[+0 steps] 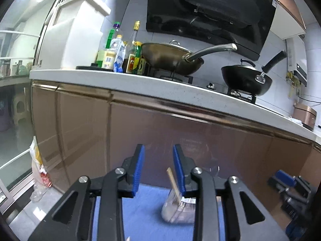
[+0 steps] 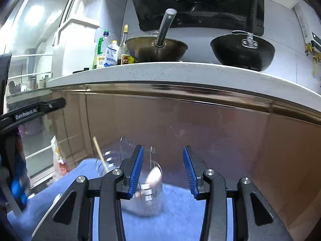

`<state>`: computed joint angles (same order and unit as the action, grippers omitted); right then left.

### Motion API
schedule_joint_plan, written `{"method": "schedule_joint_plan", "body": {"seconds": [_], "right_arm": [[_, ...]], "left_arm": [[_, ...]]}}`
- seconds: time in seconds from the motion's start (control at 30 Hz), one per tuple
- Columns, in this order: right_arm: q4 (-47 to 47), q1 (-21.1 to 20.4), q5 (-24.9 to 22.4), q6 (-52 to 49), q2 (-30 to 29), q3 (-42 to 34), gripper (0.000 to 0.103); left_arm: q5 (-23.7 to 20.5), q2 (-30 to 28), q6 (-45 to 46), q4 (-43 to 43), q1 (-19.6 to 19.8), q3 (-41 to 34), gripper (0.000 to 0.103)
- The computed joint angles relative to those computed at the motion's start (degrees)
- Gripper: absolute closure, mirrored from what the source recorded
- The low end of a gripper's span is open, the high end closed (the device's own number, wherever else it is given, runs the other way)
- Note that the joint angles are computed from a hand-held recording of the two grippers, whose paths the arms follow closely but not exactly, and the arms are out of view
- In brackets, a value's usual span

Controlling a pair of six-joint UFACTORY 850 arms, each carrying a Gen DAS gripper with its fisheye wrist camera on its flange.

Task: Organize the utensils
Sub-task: 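Carry the pink spoon and chopstick into the clear holder while both tools open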

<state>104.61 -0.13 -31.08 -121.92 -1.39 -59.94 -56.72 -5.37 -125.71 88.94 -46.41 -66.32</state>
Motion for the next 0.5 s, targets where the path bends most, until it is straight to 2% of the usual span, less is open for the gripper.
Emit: {"method": "schedule_joint_plan", "body": {"seconds": [0.1, 0.2, 0.4, 0.5], "right_arm": [[-11.35, -3.97, -1.75, 9.26, 2.93, 1.43, 0.063], [-20.44, -7.85, -4.20, 16.86, 4.94, 2.44, 0.063], [-27.60, -14.07, -6.06, 20.73, 8.86, 6.65, 0.066], [-31.55, -15.42, -5.75, 23.23, 8.95, 7.73, 0.074]], "left_arm": [[0.87, 4.13, 3.05, -5.72, -1.42, 3.15, 0.074], [6.34, 8.91, 9.70, -15.63, -2.02, 6.69, 0.075], [13.35, 13.45, 17.21, -31.67, -2.69, 12.25, 0.075], [16.66, 12.08, 23.16, -38.89, -2.32, 12.30, 0.075]]}}
